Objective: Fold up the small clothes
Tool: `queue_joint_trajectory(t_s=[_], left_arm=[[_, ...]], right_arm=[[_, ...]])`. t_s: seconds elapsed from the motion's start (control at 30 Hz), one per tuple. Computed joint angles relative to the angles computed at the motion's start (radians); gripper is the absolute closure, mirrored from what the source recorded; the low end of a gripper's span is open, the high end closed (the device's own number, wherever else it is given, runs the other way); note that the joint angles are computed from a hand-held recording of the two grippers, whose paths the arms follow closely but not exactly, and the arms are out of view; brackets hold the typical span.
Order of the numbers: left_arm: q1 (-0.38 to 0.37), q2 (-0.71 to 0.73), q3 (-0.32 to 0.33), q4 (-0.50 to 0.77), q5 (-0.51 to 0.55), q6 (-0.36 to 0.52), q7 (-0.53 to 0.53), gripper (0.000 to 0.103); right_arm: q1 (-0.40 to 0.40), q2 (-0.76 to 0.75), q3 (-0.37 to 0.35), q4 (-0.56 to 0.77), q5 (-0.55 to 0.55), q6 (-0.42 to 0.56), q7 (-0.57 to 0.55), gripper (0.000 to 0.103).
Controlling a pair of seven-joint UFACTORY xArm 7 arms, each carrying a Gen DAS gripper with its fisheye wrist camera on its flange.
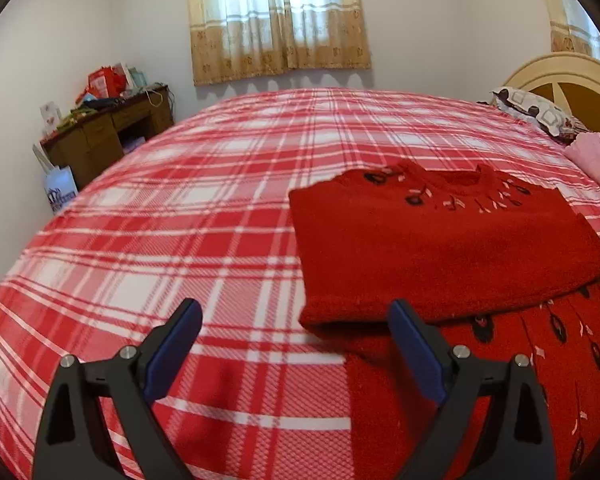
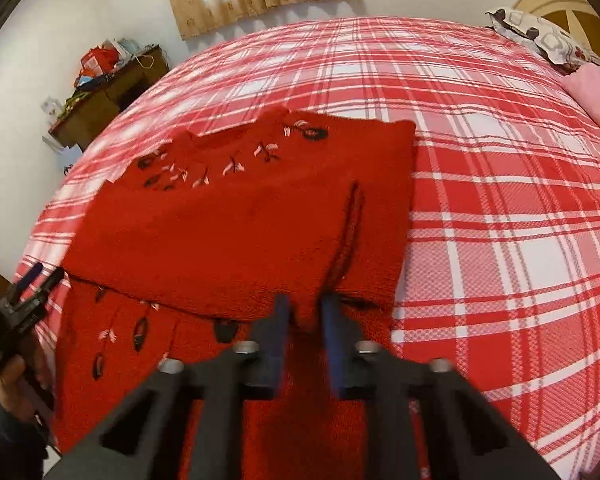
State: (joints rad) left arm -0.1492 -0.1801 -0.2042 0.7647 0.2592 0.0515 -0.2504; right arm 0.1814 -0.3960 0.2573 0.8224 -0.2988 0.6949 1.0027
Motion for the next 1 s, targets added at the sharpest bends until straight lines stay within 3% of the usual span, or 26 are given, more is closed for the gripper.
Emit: queue_joint_trajectory(t_s=[0.07,0.3,0.47,0.6,0.67,0.73,0.8,0.9,1.0], left_arm=[[-0.034,0.002,0.040,-0.001,-0.045,-0.006,0.046,0.007],[-0.020,0.050,0.054,0.061,-0.082,-0.011,0.061,0.006],[0.019,0.084,0.018,0.100,0.017,0.015,-0.028,0.005],[-0.006,0.108,0.032,0.119,0.047,0.044,-0.046,0.004],[-0.016,0.106,0.041,0.121,0.054,0.050,-0.052,0.004],[-0.025,0.108,0.047,0.123,0.054,0.062,-0.047,0.002],[-0.029,0.106,0.050,0.126,0.059,0.075,-0.048,0.001],[-0.031,0.112,0.045,0.138,0.107,0.101,-0.072,0.001],[-0.021,0.110,0.032,0.141,0.226,0.114,-0.148,0.000]], right_arm=[[-0.009,-0.001,0.018,0.008,-0.035,0.011,0.013,0.093],[-0.040,-0.039,0.080,0.074,-0.185,0.137,0.053,0.095],[-0.024,-0.007,0.044,0.043,-0.157,0.184,0.056,0.095],[-0.016,-0.004,0.046,0.041,-0.182,0.193,0.066,0.094],[-0.014,0.001,0.059,0.074,-0.203,0.224,0.076,0.090],[-0.016,0.024,0.086,0.121,-0.260,0.267,0.091,0.076],[0.003,0.047,0.072,0.149,-0.277,0.230,0.068,0.066],[0.030,0.105,0.028,0.178,-0.230,0.127,0.010,0.065],[0.039,0.151,-0.011,0.179,-0.180,0.060,-0.016,0.065]])
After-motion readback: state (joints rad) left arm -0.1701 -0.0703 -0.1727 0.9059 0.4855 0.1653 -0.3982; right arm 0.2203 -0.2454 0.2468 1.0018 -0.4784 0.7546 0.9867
